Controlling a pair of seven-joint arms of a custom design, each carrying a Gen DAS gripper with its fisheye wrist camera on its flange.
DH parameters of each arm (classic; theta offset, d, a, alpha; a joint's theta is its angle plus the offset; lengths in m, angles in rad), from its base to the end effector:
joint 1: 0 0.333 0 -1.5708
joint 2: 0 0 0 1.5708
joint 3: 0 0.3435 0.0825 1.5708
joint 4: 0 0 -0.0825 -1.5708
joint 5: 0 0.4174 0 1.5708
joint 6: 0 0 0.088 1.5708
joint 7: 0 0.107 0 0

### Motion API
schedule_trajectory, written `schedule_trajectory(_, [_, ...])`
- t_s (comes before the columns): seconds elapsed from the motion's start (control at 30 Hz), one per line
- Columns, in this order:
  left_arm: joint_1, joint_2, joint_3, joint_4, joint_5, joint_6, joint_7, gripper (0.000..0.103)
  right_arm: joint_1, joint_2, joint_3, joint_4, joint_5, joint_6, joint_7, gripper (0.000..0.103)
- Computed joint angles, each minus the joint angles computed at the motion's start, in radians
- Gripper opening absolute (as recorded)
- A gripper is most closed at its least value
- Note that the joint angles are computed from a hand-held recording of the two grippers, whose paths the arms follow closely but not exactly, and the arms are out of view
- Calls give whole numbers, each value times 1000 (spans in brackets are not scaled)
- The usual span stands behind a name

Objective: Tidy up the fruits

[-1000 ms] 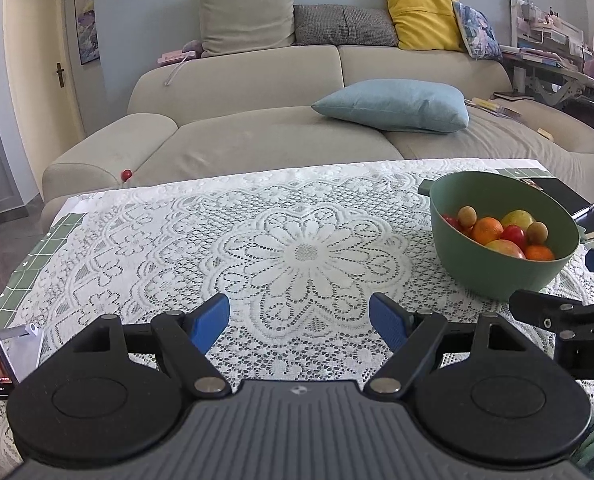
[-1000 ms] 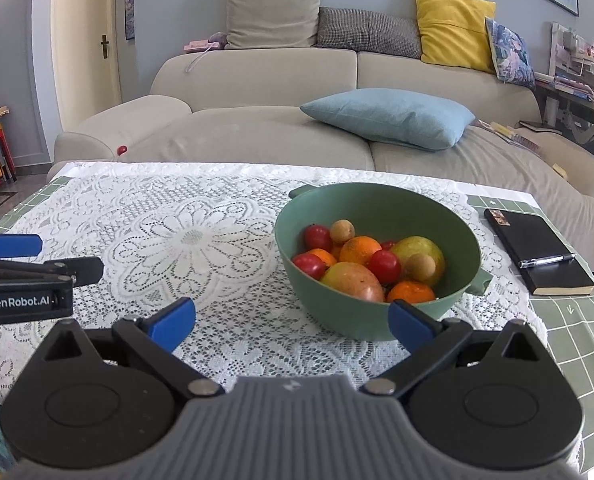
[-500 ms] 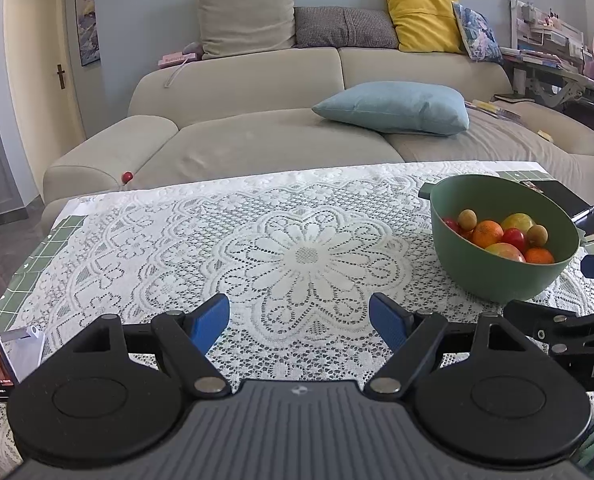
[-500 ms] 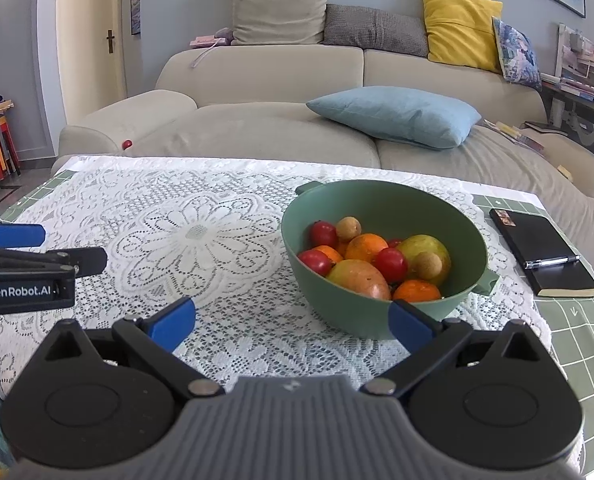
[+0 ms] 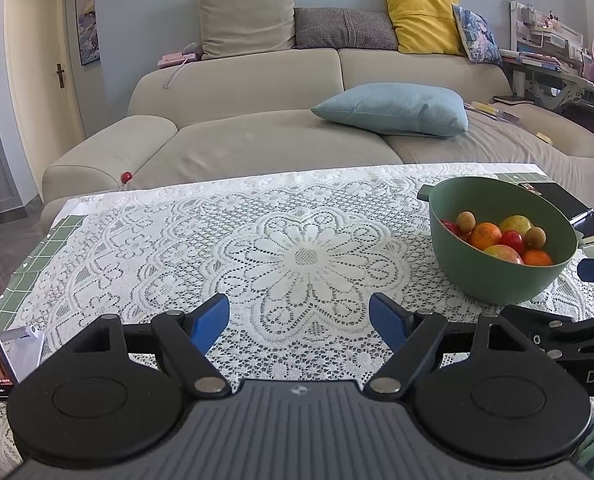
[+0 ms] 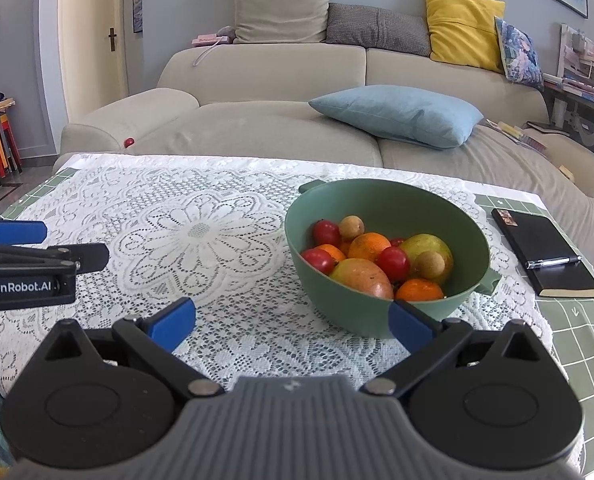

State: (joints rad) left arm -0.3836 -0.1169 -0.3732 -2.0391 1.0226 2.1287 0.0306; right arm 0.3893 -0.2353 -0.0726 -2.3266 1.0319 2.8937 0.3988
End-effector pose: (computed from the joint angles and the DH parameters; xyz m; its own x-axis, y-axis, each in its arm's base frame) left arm 0.4416 -0.3759 0.5475 0.3243 -0.9422 -0.0843 -0.5622 -0.1203 -0.8182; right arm 0.5175 0.1142 0.5130 0.5480 -0.8362 -0.0203 -0.5011 -0.3087 -0.8085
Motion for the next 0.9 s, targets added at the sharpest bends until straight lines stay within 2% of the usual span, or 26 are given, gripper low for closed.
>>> schedule_trajectory(0.9, [0,-10,-3,-7,1,-5,-19,93,-1,2,4,-2,-7,-10,3,99])
